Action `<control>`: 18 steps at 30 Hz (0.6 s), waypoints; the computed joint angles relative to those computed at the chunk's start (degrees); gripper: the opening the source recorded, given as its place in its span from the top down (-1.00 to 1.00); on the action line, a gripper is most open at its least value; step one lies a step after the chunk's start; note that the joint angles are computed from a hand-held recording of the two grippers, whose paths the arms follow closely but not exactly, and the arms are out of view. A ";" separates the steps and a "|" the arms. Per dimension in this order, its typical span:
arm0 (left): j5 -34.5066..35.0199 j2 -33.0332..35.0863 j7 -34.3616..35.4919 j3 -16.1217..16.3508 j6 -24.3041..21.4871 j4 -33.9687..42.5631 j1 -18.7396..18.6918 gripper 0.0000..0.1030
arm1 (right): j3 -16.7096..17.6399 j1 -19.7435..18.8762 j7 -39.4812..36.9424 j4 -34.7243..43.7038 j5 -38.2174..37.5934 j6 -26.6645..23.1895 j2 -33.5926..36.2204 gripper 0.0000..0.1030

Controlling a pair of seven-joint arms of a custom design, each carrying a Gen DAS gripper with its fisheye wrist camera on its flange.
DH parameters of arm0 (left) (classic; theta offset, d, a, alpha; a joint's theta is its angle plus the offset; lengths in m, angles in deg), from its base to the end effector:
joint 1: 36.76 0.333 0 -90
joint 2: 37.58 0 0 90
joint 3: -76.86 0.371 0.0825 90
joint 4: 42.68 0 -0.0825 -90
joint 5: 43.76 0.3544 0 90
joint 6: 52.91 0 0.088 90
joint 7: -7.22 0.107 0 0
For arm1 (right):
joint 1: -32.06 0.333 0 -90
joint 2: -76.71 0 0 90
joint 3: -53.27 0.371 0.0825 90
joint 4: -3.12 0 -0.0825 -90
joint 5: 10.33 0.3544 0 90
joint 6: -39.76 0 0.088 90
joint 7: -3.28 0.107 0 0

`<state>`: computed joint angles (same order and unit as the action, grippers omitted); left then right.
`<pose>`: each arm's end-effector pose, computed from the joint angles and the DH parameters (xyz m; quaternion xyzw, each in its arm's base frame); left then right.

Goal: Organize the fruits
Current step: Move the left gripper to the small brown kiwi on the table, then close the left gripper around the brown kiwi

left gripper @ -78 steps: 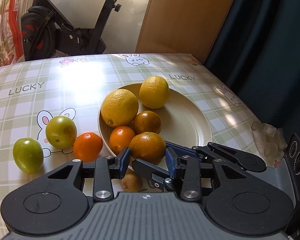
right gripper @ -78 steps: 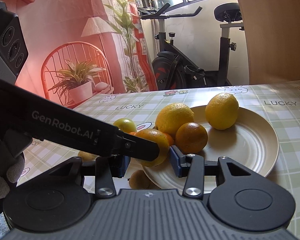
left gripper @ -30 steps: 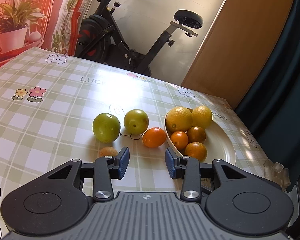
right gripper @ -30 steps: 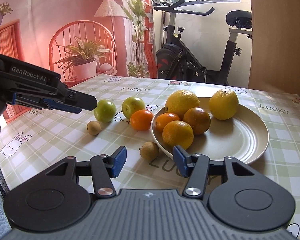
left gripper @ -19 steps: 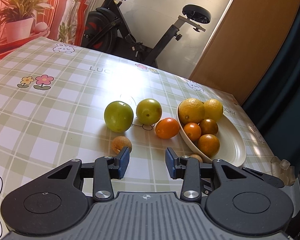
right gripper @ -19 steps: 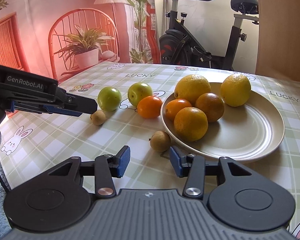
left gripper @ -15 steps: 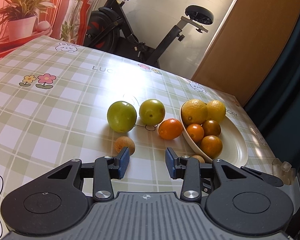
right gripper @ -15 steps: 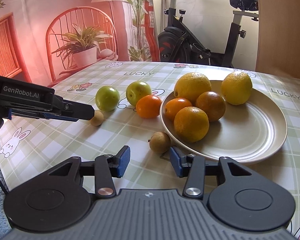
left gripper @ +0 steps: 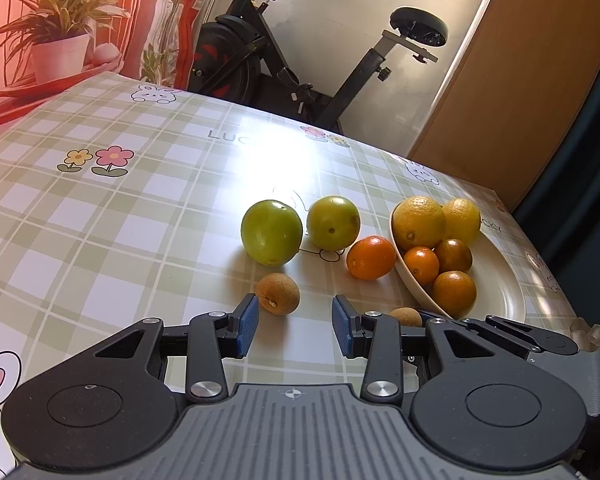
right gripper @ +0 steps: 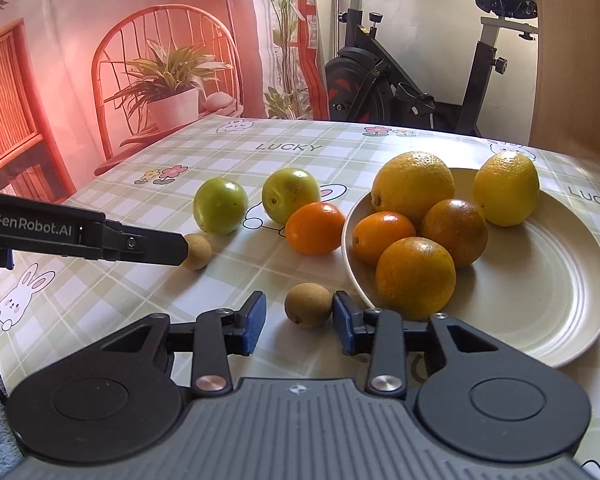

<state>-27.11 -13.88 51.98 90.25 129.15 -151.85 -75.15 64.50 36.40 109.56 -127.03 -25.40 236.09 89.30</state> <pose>0.5897 -0.3311 0.4566 -0.6400 0.6427 -0.3884 0.1631 0.5494 0.1760 0.4534 -0.7051 0.5469 -0.2249 0.3914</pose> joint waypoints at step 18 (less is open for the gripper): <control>9.23 2.81 -4.99 -4.16 -8.61 6.54 4.11 0.43 | -0.34 -0.11 0.89 -0.45 -1.14 1.79 0.34 0.27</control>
